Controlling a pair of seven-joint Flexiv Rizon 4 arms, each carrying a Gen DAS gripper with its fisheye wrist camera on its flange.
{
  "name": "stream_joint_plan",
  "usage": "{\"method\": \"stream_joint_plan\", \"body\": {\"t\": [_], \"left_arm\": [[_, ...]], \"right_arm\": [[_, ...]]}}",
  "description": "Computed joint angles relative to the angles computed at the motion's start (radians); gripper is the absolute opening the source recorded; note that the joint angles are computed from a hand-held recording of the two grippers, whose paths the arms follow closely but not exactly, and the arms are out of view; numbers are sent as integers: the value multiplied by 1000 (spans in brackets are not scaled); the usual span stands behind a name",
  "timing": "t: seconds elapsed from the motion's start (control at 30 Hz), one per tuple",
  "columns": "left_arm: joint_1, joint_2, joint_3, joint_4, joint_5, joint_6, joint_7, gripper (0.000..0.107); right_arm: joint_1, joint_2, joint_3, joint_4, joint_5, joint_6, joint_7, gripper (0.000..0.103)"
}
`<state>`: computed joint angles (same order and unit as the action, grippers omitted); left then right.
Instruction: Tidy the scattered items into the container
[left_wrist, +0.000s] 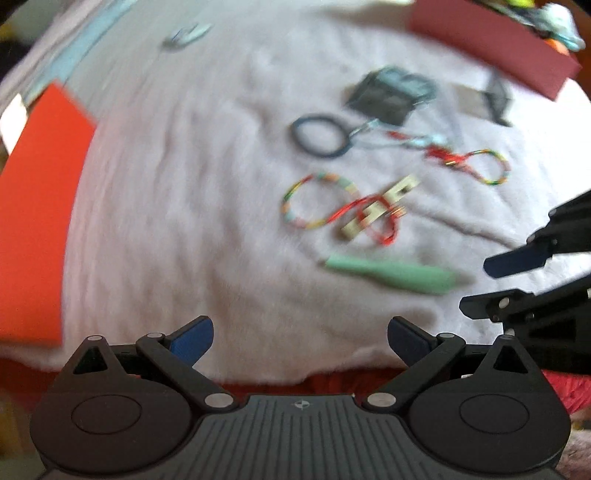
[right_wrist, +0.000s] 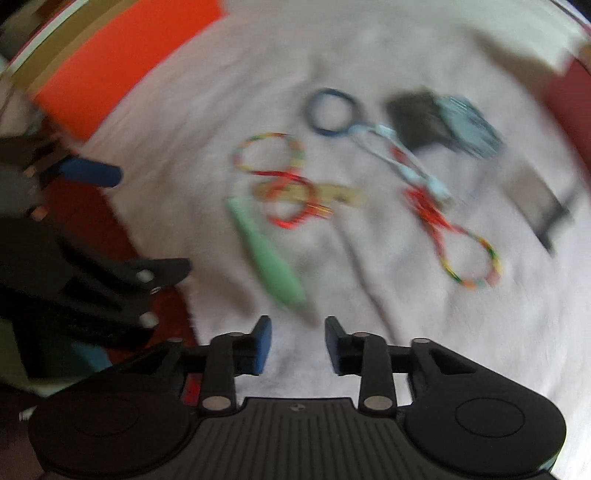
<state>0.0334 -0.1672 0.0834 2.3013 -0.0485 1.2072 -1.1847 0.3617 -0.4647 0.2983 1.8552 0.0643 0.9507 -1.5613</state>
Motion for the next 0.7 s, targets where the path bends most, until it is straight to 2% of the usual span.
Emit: {"method": "stream_joint_plan", "body": {"t": [0.1, 0.2, 0.3, 0.37, 0.43, 0.57, 0.7], "left_arm": [[4, -28, -54, 18, -84, 71, 80, 102], [-7, -66, -83, 14, -148, 98, 97, 101], [-23, -103, -85, 1, -160, 113, 90, 101], [-28, -125, -85, -10, -154, 116, 98, 102], [-23, -141, -95, -14, -158, 117, 124, 102], [-41, -180, -79, -39, -132, 104, 122, 103], [-8, -187, -121, -8, -191, 156, 134, 103]], "right_arm": [[12, 28, -37, 49, -30, 11, 77, 45], [23, 48, -68, 96, -86, 19, 142, 48], [19, 59, -75, 122, -111, 27, 193, 49], [12, 69, -73, 138, -115, 39, 218, 58], [15, 82, -78, 162, -135, 56, 249, 60], [10, 111, -69, 191, -153, 56, 271, 61], [5, 119, -69, 199, -166, 57, 275, 61]]}}
